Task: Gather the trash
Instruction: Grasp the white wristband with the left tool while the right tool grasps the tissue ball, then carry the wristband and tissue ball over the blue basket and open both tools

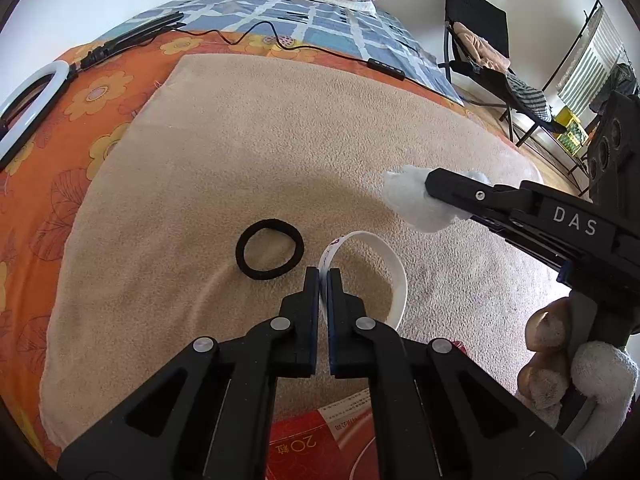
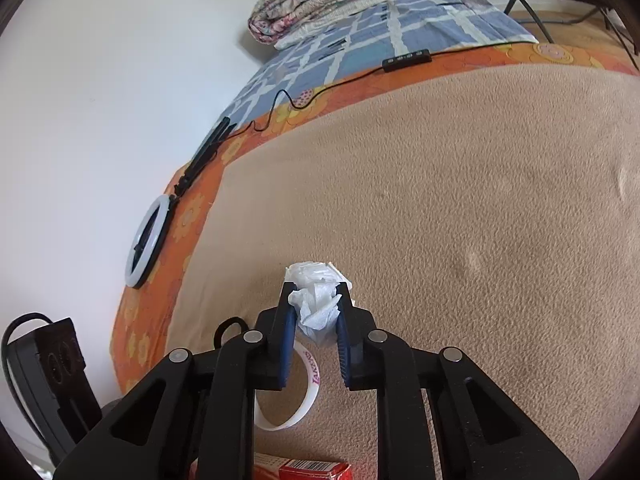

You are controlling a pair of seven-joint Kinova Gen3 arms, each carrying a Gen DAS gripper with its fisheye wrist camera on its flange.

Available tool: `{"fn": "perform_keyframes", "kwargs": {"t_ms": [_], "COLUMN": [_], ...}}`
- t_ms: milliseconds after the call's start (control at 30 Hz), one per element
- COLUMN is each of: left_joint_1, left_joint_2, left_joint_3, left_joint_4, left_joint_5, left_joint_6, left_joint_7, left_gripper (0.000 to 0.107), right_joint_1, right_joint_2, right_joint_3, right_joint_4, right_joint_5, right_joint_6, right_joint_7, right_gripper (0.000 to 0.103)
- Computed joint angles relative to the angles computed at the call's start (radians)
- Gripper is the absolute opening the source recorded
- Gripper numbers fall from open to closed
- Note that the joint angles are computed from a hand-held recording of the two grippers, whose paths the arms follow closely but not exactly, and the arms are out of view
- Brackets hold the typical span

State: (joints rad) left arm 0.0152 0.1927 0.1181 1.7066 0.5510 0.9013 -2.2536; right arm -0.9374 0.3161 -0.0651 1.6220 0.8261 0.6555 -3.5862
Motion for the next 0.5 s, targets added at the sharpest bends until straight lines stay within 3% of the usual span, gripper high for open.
{"fn": "perform_keyframes", "kwargs": {"t_ms": [500], "left_joint_1": [-0.084], "left_joint_2": [-0.125], "left_joint_3": [-0.072], "left_joint_4": [-0.005], "left_joint_5": [0.102], "left_joint_6": [0.127], "left_joint_7": [-0.12], "left_gripper": [0.001], "right_joint_1": [-0.081], "right_joint_2": [-0.035], "right_joint_3": [-0.082], "right_joint_4": [-0.15], "right_joint_5": [0.034], "right_joint_6": [0.328], "right_joint_7": [0.114], "right_gripper": [0.012]}}
